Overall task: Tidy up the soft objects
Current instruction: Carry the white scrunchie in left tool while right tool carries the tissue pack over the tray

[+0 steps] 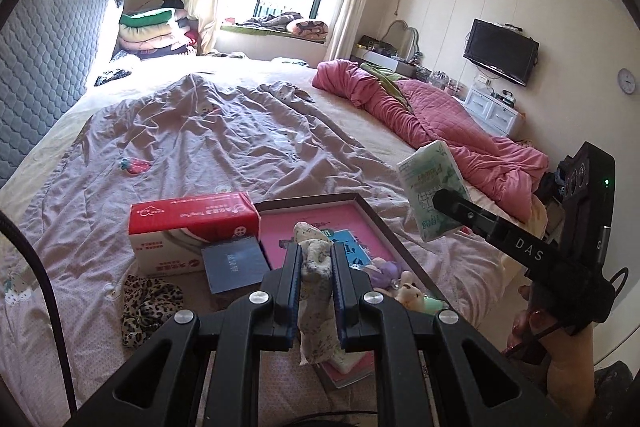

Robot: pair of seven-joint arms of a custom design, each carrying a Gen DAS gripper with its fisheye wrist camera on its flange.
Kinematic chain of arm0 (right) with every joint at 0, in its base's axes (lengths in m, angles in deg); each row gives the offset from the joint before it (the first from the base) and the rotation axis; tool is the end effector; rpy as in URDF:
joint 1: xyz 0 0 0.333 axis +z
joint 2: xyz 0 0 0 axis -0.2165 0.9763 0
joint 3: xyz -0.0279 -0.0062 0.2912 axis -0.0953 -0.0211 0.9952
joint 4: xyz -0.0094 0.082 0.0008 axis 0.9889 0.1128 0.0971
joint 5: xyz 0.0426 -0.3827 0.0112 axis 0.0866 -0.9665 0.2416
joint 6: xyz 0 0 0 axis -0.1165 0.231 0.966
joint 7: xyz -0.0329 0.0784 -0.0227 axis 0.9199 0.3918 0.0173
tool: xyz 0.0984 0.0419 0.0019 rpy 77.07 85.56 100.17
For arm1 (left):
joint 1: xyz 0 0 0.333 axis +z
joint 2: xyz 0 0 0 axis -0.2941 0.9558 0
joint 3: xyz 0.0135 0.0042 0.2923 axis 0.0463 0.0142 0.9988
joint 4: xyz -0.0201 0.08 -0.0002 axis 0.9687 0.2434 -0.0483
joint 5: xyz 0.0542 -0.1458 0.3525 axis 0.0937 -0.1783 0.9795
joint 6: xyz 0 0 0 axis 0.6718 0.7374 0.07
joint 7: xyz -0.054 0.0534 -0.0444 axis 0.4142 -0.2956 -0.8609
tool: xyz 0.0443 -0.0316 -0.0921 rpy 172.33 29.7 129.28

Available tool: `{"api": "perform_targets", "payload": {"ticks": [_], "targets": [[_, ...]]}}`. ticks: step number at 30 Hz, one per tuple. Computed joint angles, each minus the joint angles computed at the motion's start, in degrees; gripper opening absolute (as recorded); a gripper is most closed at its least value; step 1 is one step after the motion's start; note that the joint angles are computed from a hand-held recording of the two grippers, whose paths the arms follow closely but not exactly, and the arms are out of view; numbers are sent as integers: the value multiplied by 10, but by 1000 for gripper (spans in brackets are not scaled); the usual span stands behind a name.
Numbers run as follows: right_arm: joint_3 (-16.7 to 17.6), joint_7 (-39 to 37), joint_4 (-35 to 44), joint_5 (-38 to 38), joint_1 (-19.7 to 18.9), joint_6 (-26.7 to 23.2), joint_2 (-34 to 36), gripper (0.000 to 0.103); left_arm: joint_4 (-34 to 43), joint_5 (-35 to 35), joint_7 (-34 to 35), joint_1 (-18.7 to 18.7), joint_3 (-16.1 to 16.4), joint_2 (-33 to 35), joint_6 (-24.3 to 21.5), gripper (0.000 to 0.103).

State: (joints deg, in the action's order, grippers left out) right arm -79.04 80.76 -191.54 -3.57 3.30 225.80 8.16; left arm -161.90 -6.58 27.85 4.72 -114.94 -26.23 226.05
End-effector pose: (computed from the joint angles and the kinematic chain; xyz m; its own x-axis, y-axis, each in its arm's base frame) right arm 0.5574 0.1794 0.4498 0.6296 -0.7081 -0.3198 -0.5438 -0.1076 -0.8323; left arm 0.4402 -0.1001 0.4523 0.1874 -0.9500 0.2498 -0.5425 -0.3121 -0.7799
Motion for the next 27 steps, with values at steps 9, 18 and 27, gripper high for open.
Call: {"api": "perform_targets", "payload": {"ticks": [9, 18, 27], "targets": [[-7, 15, 1, -16, -16, 7, 15, 22, 82, 41, -7, 4, -25, 82, -11, 14], [-8, 40, 12, -25, -38, 8, 41, 22, 157, 106, -41, -42, 9, 190, -13, 14], [-1, 59, 18, -51, -47, 24, 62, 23, 204, 132, -49, -112, 79, 267, -51, 14]]}}
